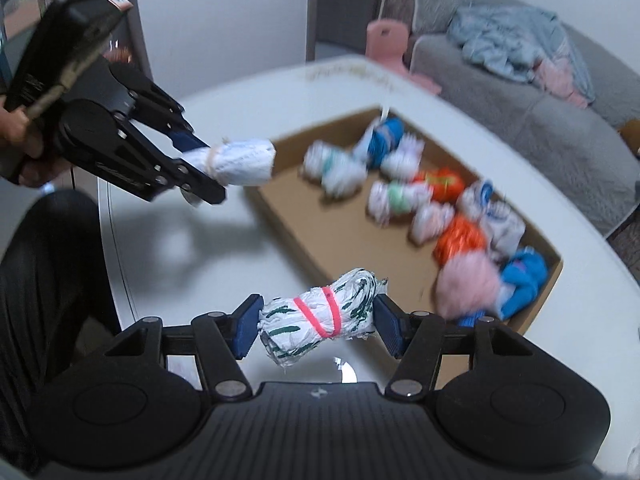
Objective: Organize objects
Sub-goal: 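Carry both bundles into the box and lower them beside the others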
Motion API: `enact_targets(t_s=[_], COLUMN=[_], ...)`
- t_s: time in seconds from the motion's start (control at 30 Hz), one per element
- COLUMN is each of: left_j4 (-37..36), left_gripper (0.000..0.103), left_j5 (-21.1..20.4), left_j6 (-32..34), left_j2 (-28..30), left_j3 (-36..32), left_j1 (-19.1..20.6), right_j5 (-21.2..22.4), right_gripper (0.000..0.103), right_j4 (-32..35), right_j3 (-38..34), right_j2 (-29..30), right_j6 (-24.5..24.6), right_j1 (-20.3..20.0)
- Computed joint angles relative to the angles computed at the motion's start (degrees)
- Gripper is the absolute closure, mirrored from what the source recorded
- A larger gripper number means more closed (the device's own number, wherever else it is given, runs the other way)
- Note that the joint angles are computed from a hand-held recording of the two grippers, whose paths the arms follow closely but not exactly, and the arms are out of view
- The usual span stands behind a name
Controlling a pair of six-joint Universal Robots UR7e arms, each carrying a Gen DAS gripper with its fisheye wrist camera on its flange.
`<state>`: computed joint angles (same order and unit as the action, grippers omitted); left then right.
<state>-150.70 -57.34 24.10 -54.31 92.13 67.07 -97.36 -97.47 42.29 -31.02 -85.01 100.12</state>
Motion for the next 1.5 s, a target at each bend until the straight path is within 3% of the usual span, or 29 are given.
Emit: enact_targets(t_s=[0.2,0.53,1.17,1.5], left_j4=[2.66,7.98,7.14,3.23], left_gripper=[0.062,0.062,0.062,0.062], left_j5=[0.41,1.01,2.82,5.25], left_j6=[-2.05,-5.01,1.02,4.04], left_j2=[2.06,5.78,11.39,13.55], left_j3=[-5.46,-12.83,-16.04,-15.42], left_j1=[-0.01,0.81,2.1,2.49], right_j5=[2.42,2.4,-0.08,-2.03], right_gripper=[0.047,0.046,0.046,0.046], right_j4=[-2.92,-4.22,-7.47,-10.73], right_j3=[-1.55,-4.43,-4.65,-2.77], right_j2=[1.78,4.14,6.6,7.19], right_j6=[2.37,3.96,4.43,4.89], right_j1=[0.75,1.44,2.19,2.62])
